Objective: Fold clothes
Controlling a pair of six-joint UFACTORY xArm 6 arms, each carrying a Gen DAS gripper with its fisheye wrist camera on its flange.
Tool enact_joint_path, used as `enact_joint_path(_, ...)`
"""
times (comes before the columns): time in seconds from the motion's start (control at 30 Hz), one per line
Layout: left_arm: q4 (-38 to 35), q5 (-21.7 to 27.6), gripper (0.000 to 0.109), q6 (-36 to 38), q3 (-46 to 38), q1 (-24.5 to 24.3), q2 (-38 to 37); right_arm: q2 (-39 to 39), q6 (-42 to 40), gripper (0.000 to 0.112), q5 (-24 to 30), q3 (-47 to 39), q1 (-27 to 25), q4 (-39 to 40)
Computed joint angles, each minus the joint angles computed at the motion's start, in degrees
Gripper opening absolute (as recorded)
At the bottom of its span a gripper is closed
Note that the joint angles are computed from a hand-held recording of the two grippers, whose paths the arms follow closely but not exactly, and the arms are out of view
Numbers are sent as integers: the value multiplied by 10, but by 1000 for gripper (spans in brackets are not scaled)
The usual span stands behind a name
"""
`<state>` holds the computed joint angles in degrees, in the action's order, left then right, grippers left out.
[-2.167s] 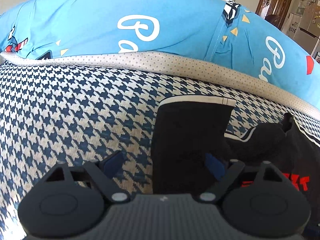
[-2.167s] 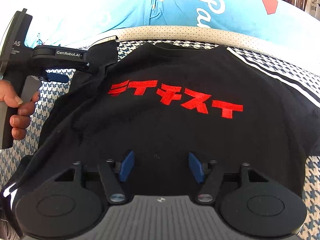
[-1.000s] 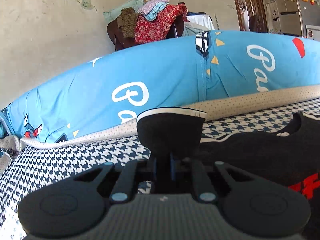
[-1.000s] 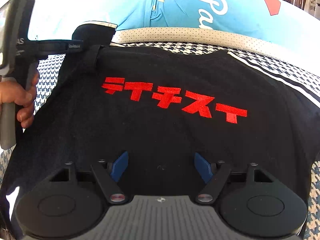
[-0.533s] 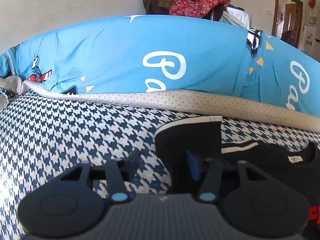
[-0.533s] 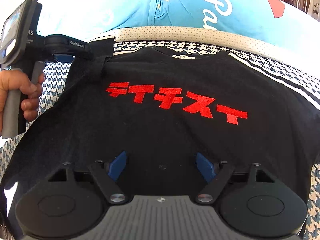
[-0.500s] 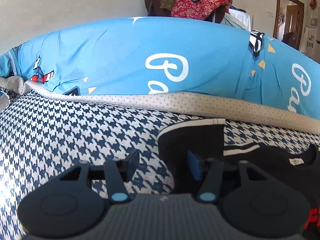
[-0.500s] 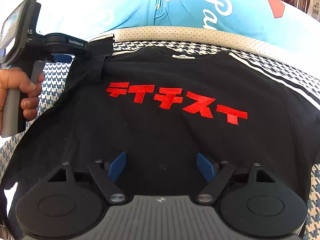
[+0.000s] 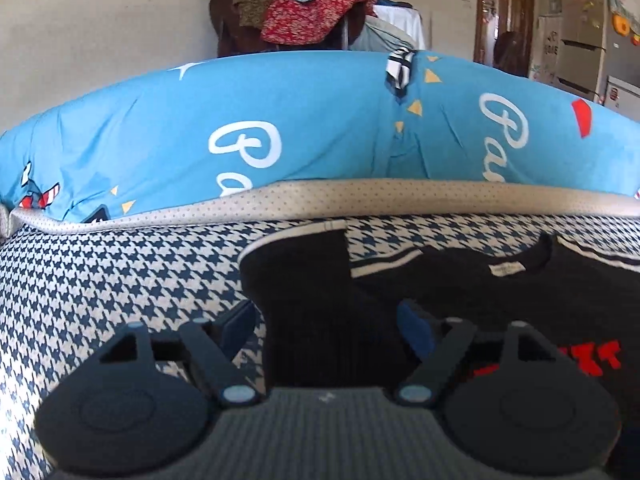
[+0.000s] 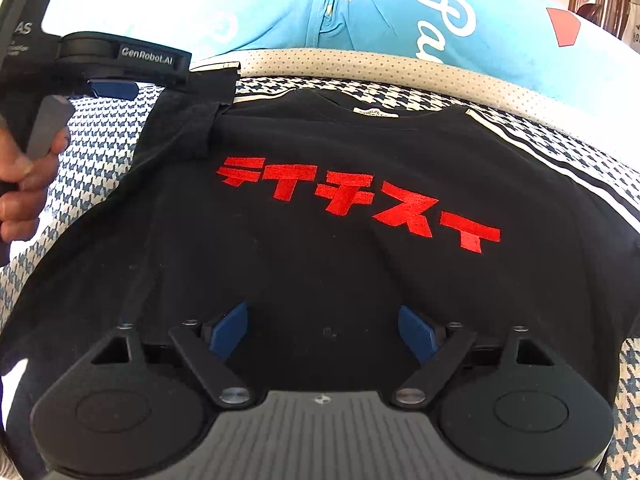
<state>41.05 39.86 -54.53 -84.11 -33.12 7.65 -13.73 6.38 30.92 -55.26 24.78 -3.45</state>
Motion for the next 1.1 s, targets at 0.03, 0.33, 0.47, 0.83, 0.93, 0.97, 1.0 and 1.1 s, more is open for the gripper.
enact_joint_path(0.03, -2, -1, 77, 14, 6, -5, -4, 0, 0, 83, 0, 0, 0, -1)
enact_joint_path(0.33, 5, 4, 78, 95, 50, -29, -23, 2, 9, 83, 0, 0, 4, -17)
enact_joint_path(0.47, 22, 22, 78, 85, 52, -31, -12, 2, 11, 84, -2, 0, 5, -23)
enact_joint_path(0.83, 93, 97, 72, -68, 51, -19, -26, 2, 14, 87, -9, 4, 7, -35)
enact_joint_path(0.93, 114, 130, 73, -95, 55, -20, -35, 2, 14, 87, -10, 5, 7, -36)
enact_joint_path(0.97, 117, 143, 73, -102, 54, -21, -36, 2, 15, 87, -10, 5, 8, -37)
enact_joint_path(1.0, 115, 155, 73, -106, 54, -20, -38, 2, 16, 87, -11, 5, 8, -38)
enact_joint_path(1.1, 92, 180, 73, -114, 58, -14, -47, 3, 18, 87, -12, 5, 8, -41)
